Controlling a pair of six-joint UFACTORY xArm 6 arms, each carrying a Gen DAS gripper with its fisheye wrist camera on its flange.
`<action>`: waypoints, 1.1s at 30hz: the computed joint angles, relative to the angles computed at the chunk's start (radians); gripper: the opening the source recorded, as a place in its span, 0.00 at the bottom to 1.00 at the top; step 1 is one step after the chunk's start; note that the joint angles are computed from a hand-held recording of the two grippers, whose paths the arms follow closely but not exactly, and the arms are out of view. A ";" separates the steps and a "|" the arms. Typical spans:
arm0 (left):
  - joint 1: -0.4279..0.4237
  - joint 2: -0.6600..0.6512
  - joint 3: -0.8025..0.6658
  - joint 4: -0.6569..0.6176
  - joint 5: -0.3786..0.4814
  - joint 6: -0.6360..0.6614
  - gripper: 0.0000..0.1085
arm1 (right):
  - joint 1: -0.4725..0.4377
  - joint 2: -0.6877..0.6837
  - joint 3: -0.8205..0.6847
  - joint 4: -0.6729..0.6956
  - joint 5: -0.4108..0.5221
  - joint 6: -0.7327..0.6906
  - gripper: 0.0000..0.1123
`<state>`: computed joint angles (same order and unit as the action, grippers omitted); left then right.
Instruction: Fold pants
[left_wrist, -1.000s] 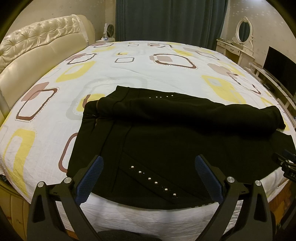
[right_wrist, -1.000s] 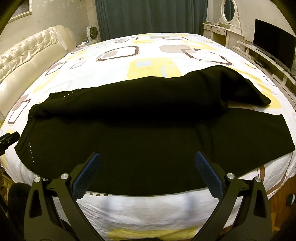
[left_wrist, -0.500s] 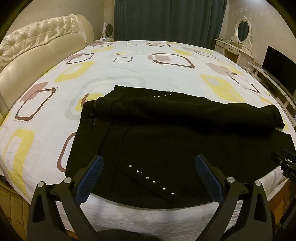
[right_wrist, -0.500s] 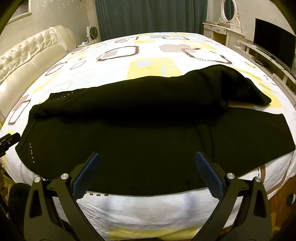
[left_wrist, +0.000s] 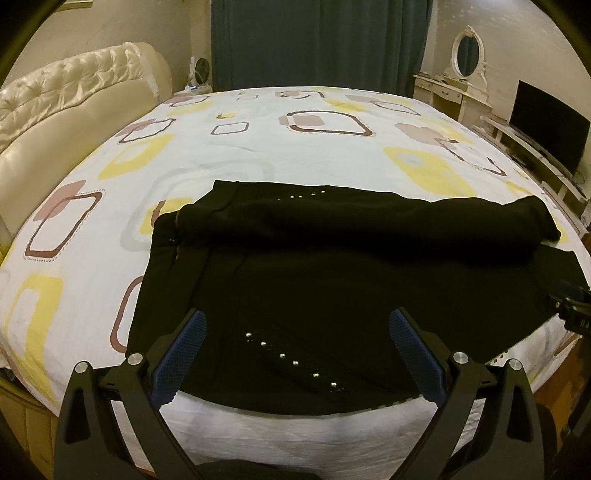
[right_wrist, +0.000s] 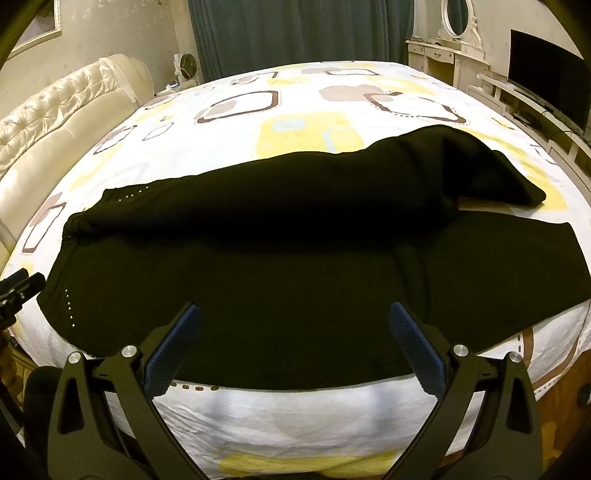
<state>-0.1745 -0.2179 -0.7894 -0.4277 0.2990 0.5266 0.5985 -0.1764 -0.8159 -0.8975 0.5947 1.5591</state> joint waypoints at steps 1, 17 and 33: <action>-0.001 -0.001 0.001 0.000 0.001 0.000 0.91 | -0.001 -0.001 0.001 0.001 -0.001 0.000 0.90; 0.023 0.017 -0.036 -0.018 0.071 0.004 0.91 | -0.007 -0.003 0.000 0.012 -0.015 -0.022 0.90; 0.201 0.450 -0.671 -0.013 0.353 0.214 0.91 | -0.128 0.058 -0.173 0.231 -0.172 -0.449 0.90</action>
<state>0.0270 0.2322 -1.4606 -0.4404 0.6518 0.7411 0.4708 -0.1187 -0.9886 -0.6662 0.4225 1.1099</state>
